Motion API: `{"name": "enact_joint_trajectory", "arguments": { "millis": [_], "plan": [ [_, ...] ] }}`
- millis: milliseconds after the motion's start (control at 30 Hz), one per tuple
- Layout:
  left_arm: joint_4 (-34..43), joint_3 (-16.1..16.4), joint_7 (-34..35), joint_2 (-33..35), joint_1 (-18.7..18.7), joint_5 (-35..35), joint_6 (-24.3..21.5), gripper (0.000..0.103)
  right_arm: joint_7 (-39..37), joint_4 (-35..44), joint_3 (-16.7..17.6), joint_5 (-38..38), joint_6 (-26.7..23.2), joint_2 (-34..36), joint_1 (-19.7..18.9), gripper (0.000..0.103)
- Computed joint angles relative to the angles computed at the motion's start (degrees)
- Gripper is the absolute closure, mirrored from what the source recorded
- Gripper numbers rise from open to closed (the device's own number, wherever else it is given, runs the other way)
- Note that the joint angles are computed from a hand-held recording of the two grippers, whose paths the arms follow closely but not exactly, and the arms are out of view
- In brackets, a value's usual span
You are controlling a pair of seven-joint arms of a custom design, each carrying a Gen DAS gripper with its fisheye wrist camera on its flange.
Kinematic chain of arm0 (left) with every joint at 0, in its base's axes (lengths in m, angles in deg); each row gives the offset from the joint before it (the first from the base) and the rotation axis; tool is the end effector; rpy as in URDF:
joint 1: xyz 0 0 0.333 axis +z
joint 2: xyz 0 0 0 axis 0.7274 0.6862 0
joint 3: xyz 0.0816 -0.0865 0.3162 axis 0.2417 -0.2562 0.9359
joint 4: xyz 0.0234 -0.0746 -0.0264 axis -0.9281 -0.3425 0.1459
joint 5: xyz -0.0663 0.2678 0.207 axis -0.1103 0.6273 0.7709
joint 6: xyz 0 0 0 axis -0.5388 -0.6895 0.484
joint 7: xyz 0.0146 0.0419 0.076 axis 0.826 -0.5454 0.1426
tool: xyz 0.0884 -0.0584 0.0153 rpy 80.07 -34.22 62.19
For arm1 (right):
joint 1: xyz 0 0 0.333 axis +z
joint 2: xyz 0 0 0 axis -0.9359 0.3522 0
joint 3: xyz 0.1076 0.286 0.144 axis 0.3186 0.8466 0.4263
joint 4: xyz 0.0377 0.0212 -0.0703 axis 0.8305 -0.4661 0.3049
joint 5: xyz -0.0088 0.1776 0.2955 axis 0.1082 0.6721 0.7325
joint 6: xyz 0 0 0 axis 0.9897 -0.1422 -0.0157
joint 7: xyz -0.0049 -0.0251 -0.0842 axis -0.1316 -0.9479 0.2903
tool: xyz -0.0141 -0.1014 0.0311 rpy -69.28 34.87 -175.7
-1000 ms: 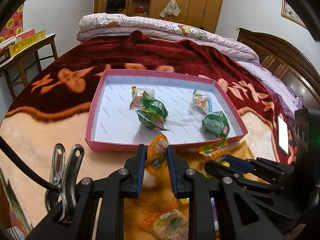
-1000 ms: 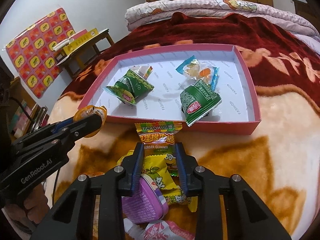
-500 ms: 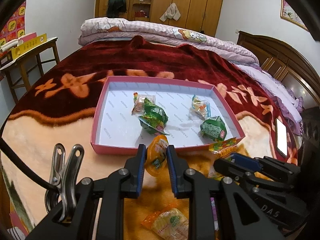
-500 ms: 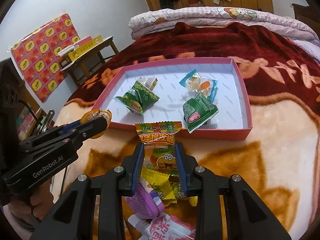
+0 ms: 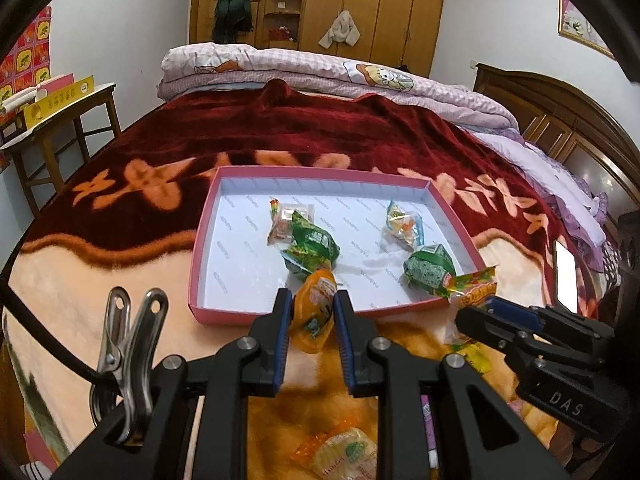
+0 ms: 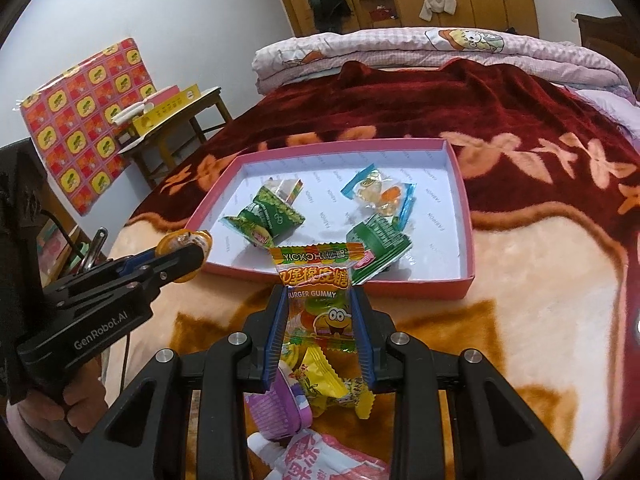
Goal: Organize snacks
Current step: 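Carry the jelly cup and gummy packet up and over into the pink box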
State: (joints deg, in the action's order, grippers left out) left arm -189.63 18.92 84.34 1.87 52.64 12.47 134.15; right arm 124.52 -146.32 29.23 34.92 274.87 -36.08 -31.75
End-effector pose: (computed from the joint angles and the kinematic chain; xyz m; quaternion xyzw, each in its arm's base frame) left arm 0.5260 -0.0865 0.3339 -0.5269 0.7500 -0.3545 0.1850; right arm 0.4595 0.3101 0.3171 -0.5983 0.6911 -0.1901 0.3581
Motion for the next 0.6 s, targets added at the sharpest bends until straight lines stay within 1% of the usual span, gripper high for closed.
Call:
{"name": "enact_joint_trajectory", "arguments": {
  "millis": [267,400,600],
  "plan": [
    [1.67,0.82,1.27,0.77,-0.99,-2.06,0.26,0.081,-1.34,0.00,-0.75,1.83,0.74,-0.38,-0.03,0.071],
    [3.05,0.35,1.04,1.49,-0.44,-1.69,-0.26,0.081,-2.31,0.34,-0.80,2.90,1.08,-0.49,-0.21,0.071],
    [4.64,0.71,1.69,2.56,-0.95,-2.32,-0.19,0.081,-4.52,1.19,-0.94,4.51,1.61,-0.68,-0.59,0.071]
  ]
}}
